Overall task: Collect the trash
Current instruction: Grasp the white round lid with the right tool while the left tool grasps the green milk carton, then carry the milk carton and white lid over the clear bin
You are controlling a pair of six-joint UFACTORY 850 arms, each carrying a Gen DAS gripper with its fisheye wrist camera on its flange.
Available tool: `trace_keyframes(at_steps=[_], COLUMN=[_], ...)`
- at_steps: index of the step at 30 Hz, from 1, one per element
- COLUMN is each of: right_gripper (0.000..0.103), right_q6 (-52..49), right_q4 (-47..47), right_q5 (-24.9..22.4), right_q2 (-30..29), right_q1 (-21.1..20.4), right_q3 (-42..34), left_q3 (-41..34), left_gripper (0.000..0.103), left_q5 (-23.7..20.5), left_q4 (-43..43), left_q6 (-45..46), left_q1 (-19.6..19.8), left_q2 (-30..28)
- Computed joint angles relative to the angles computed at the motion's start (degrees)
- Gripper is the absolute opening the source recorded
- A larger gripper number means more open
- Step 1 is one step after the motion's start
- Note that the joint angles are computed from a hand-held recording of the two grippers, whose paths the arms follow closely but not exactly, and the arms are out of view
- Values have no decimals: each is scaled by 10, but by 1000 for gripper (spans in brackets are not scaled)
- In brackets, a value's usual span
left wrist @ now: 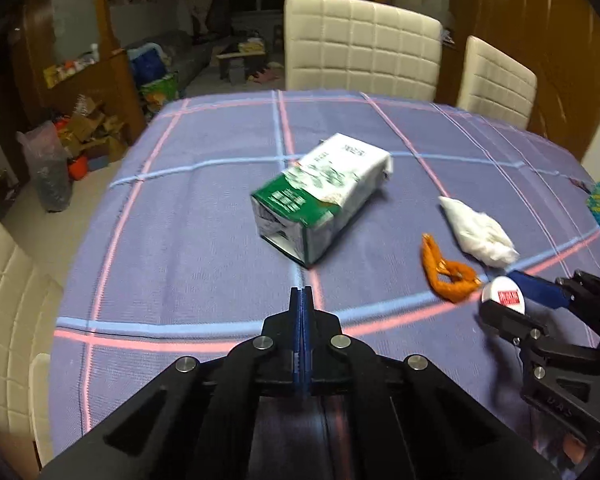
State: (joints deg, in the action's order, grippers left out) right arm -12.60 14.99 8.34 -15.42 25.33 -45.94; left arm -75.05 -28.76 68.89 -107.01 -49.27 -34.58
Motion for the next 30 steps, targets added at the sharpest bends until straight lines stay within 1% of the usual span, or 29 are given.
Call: trace_keyframes(at_steps=[1,2,4,5,6,7,8,9,10,12,14,16,18,20,23,25,26,27,28,30], right_gripper=[41,41,41,41,41,41,41,41,41,41,41,41,41,41,41,41,41,41,41,41], right_q6=[-6,-6,-3,-4,-14,-17,-18,-28,-40,-50,-63,-74,-61,-102,-123,-136,-138,-138,-144,-139], right_q4=[6,7,5,6,16,19,19,30,44,53,68,79,65,105,125,138,140,140,147,141], right_q5=[2,2,1,0,-1,-3,-3,-3,-3,-8,-11,-14,-13,-11,-10,-10,-11,-11,-11,-13], right_q2=[4,6,8,7,5,2,0,-4,-7,-17,-25,-35,-40,-45,-49,-51,-52,-52,-53,-53], right_q1=[0,0,-2,-3,-4,-6,-8,-9,-10,-12,-14,-16,-18,-18,-18,-19,-19,-19,-18,-19], right_q3=[3,5,6,4,1,-2,-4,-8,-11,-21,-29,-39,-45,-50,-56,-59,-60,-61,-62,-62], left_q3=[1,5,4,-2,-9,-12,-9,-10,-15,-36,-52,-63,-77,-88,-97,-101,-102,-103,-103,-104], left_gripper=[3,4,13,36,68,76,78,78,79,79,79,79,79,79,78,78,77,70,67,62], left_q5=[8,29,63,59,43,22,8,0,0,5,5,15,26,29,22,29,29,28,27,21], left_q4=[-4,0,-7,-13,-8,21,61,80,79,49,38,31,21,11,26,21,23,26,24,23], left_q6=[8,9,18,24,18,-8,-44,-56,-47,3,35,60,89,113,108,114,113,112,116,123], left_q1=[3,8,20,22,22,19,16,15,17,24,30,37,43,47,46,47,47,46,45,42], left_q2=[1,4,3,-2,-8,-12,-12,-14,-17,-31,-41,-48,-57,-64,-71,-74,-75,-76,-77,-77])
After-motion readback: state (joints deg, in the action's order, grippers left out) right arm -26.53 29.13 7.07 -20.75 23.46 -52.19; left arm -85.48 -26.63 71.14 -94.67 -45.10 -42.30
